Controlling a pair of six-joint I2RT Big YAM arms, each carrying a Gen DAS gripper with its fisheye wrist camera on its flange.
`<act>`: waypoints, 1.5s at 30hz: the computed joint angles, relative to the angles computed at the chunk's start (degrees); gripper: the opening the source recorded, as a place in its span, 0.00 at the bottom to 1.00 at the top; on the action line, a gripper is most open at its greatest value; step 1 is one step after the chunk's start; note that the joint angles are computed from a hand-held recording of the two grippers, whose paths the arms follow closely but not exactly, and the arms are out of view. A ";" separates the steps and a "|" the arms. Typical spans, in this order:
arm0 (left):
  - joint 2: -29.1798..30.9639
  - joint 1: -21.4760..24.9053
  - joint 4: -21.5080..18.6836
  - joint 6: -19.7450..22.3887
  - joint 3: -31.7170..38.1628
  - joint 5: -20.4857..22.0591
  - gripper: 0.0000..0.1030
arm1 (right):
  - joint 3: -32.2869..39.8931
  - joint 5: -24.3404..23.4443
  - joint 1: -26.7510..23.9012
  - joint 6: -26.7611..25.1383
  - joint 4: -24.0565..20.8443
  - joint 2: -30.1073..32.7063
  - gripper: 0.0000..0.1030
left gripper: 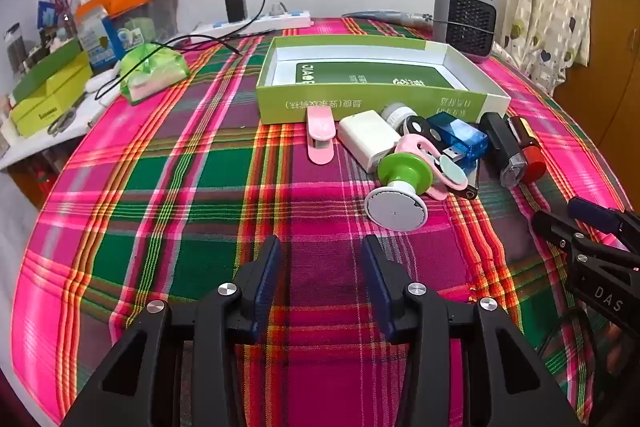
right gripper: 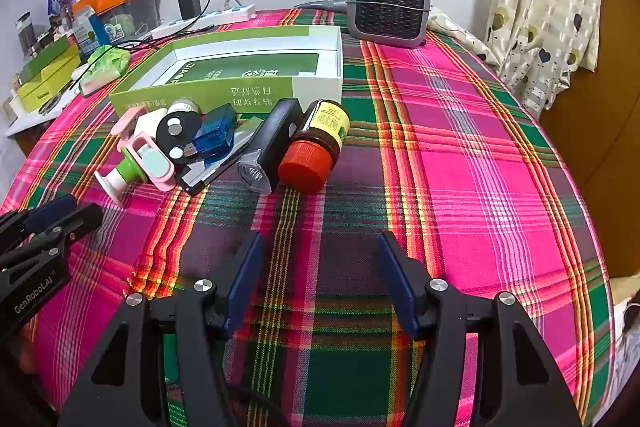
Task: Organize rigid objects
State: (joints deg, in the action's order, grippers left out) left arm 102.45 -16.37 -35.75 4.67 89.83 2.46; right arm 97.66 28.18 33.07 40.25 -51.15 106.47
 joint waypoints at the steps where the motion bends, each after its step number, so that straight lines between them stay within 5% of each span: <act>1: 0.07 0.19 -0.28 -0.50 0.14 0.91 0.40 | -0.09 -0.06 -0.01 0.05 0.17 -0.05 0.58; 45: 0.01 0.07 -0.06 0.37 0.03 -0.25 0.40 | -0.09 -0.21 -0.07 0.07 0.21 -0.03 0.58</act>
State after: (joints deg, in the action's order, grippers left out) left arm 102.46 -16.30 -35.81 5.03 89.86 2.20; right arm 97.57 27.97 33.00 40.32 -50.94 106.44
